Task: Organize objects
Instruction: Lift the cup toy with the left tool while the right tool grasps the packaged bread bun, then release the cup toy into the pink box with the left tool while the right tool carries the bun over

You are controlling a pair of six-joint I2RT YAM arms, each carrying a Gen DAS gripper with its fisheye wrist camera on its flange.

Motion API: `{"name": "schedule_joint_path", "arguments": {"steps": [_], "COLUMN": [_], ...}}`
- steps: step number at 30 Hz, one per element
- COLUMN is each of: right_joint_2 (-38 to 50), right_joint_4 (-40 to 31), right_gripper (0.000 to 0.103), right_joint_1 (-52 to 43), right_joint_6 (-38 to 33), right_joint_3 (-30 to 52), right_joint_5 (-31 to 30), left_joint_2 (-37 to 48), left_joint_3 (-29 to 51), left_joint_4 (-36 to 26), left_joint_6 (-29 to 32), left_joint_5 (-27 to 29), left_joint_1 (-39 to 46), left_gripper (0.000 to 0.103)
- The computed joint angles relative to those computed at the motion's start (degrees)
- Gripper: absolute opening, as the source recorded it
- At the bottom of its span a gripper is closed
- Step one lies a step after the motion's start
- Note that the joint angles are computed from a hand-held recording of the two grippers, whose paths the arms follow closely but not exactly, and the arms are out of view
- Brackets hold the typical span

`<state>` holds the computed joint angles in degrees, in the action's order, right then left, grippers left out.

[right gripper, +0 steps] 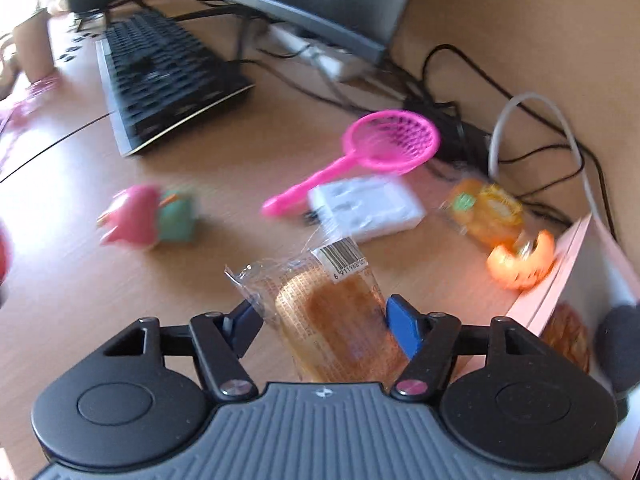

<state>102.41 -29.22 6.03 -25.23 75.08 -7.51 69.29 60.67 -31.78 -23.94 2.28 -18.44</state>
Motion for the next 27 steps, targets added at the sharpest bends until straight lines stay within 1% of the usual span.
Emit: {"name": "schedule_joint_path", "arguments": {"steps": [3, 4, 5, 6, 7, 8, 10, 11, 12, 14, 15, 18, 20, 22, 24, 26, 27], "right_joint_2": [-9.1, -12.3, -15.6, -18.2, -21.3, -23.8, -29.0, -31.2, -33.1, -36.1, -36.7, -31.8, -27.3, -24.4, -23.9, -25.6, -27.3], "right_joint_4": [0.8, 1.0, 1.1, 1.0, 0.3, -0.8, -4.0, -5.2, -5.4, -1.7, 0.7, 6.8, 8.5, 9.2, 7.8, 5.6, 4.5], "right_gripper": [0.068, 0.068, 0.071, 0.080, 0.085, 0.089, 0.090, 0.092, 0.095, 0.101, 0.101, 0.101, 0.100, 0.091, 0.067, 0.062, 0.057], "right_joint_1": [-0.3, -0.5, -1.0, -1.6, -3.0, -4.8, -9.2, -10.8, -11.7, -11.5, -10.9, -8.4, -7.2, -6.4, -5.7, -5.3, -5.2], "right_joint_6": [1.4, 2.6, 3.7, 4.6, 5.0, 4.6, 1.7, 0.3, -0.4, 0.2, 0.9, 5.8, 10.6, 14.6, 16.9, 16.5, 15.0], "right_joint_3": [-9.9, -13.0, -16.2, -18.7, -21.4, -22.9, -25.9, -26.9, -27.9, -31.0, -32.2, -32.1, -30.3, -29.1, -28.6, -29.3, -30.1], "right_joint_5": [-1.2, -0.6, -0.1, -0.1, -1.7, -4.5, -11.5, -13.4, -13.9, -11.5, -9.3, -4.1, -2.2, -1.8, -1.1, -0.9, -0.8], "left_joint_2": [2.4, 3.2, 3.8, 4.5, 5.3, 6.1, 7.3, 7.7, 8.3, 9.0, 9.4, 10.5, 11.3, 12.0, 12.6, 14.0, 15.0], "left_joint_3": [1.7, 2.1, 2.4, 2.6, 2.9, 3.3, 3.8, 4.0, 4.5, 5.4, 6.0, 7.8, 8.9, 9.7, 9.8, 10.5, 11.0], "left_joint_4": [-0.6, -0.7, -0.5, -0.3, -0.4, -0.5, -0.7, -0.7, -0.7, -0.9, -1.1, -2.3, -3.0, -3.0, -1.4, -0.8, -0.4], "left_joint_6": [2.0, 2.9, 3.6, 4.5, 5.0, 5.6, 6.8, 7.2, 7.5, 7.8, 8.2, 9.9, 11.2, 12.1, 12.1, 10.3, 9.8], "left_joint_5": [0.5, 0.6, 1.0, 1.6, 2.0, 2.4, 3.0, 3.2, 3.3, 3.5, 3.6, 3.4, 3.2, 3.8, 4.9, 6.0, 6.6], "left_joint_1": [-1.1, -1.7, -2.3, -2.9, -3.4, -3.9, -4.6, -5.0, -5.4, -6.0, -6.4, -7.8, -8.5, -8.7, -8.5, -8.5, -8.7], "left_gripper": [0.050, 0.050, 0.050, 0.050, 0.050, 0.050, 0.050, 0.050, 0.050, 0.050, 0.050, 0.050, 0.050, 0.050, 0.050, 0.050, 0.050]}}
